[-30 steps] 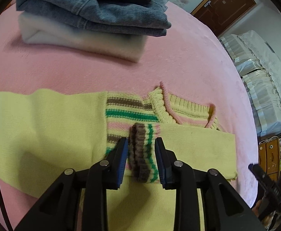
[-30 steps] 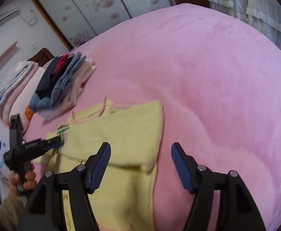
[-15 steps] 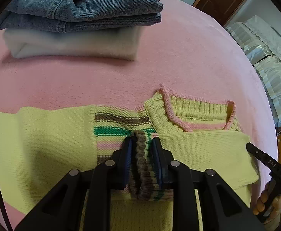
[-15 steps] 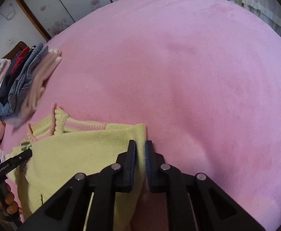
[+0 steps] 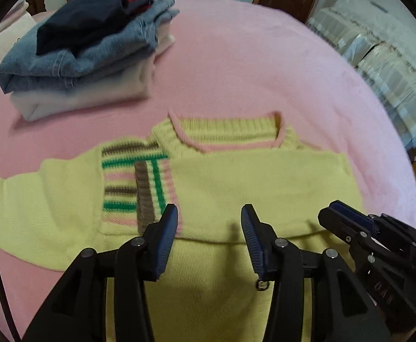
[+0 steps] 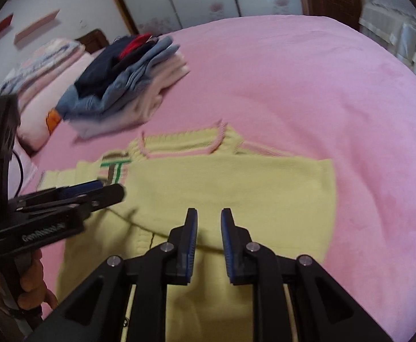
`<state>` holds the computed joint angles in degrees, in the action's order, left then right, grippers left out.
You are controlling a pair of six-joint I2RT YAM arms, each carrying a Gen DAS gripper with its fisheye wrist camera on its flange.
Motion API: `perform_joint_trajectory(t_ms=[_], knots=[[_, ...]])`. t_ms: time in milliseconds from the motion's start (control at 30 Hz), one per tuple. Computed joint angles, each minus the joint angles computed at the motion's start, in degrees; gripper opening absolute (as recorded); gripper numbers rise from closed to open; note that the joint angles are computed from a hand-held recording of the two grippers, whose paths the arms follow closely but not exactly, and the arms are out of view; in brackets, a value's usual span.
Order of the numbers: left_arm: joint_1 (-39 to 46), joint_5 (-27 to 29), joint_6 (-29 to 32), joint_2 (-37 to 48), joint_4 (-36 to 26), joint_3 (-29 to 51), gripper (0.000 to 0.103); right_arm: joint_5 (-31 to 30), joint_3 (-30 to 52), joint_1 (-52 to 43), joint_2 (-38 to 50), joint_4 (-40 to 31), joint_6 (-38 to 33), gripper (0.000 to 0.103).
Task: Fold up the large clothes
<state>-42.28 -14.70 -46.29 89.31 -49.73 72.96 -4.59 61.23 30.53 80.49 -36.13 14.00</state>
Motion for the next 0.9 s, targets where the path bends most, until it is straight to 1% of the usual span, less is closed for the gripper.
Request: perform_joint_trajectory(t_ms=[67,100,133,167,200,233,267,333,367,433,467,500,600,667,767,833,900], knots=[[-0.44,-0.96,-0.74,1.07,0.72,-1.61,0.045,3.21,-0.34,0.72,1.53,0.18,0.29,0.016],[-0.59,-1.38,-0.94,1.18,1.38,-2.29,0.045,5.71,-1.04,0.01,1.76,0.07,0.10,0.013],[-0.68,-1.51,-0.97,0.80,2.61,-3.34,0.045,6.25,-2.58,-1.55,0.38,-0.03,-0.58,0.009],[-0.72,-1.55,-0.93,0.51,3.18,-3.82,0.045,6.21,-3.21,-3.23,-0.21,-0.15,-0.92,0.002],[-0.65,-1.54,-0.72,0.36,3.51,-4.06,0.045,4.91,-3.89,-5.58,-1.08,-0.31,-1.34,0.000],[-0.43,-1.49,-0.38,0.29,3.85,-4.34,0.045,3.47,-4.50,-7.50,-2.01,-0.44,-1.93,0.000],[0.04,-1.31,0.11,0.46,4.37,-4.57,0.045,4.12,-5.10,-9.02,-3.15,-0.79,-1.96,0.000],[0.36,-1.30,0.48,1.15,4.52,-4.05,0.045,8.47,-6.09,-9.88,-4.81,-1.31,-1.95,0.000],[0.08,-1.55,0.23,2.18,4.01,-2.68,0.045,8.50,-6.68,-10.94,-5.44,-1.34,-2.16,0.000],[0.39,-1.67,0.79,2.84,4.25,-2.15,0.045,7.14,-7.58,-13.24,-5.71,-1.96,-2.04,0.000],[-0.33,-2.07,0.08,0.35,3.05,-3.93,0.045,5.75,-8.03,-14.42,-5.52,-2.50,-1.93,0.000],[-0.43,-2.16,-0.01,0.51,2.89,-3.70,0.045,4.33,-8.36,-15.46,-5.29,-2.71,-2.09,0.000],[-0.49,-2.16,-0.17,0.60,2.82,-3.57,0.045,5.22,-9.68,-14.10,-6.07,-2.02,-0.74,0.000],[-0.68,-2.15,-0.66,1.12,2.70,-3.21,0.045,6.36,-9.11,-12.61,-6.35,-2.59,0.56,0.002],[-1.17,-2.07,-1.76,1.25,1.01,-2.10,0.047,6.01,-8.68,-11.52,-7.45,-3.64,1.77,0.002],[-1.88,-1.66,-2.90,0.87,-0.43,-1.29,0.050,7.02,-8.54,-10.67,-9.10,-5.17,2.40,0.002],[-2.56,-1.89,-3.82,-0.14,-2.24,-0.85,0.050,7.67,-7.95,-9.27,-9.74,-6.09,3.82,0.002]])
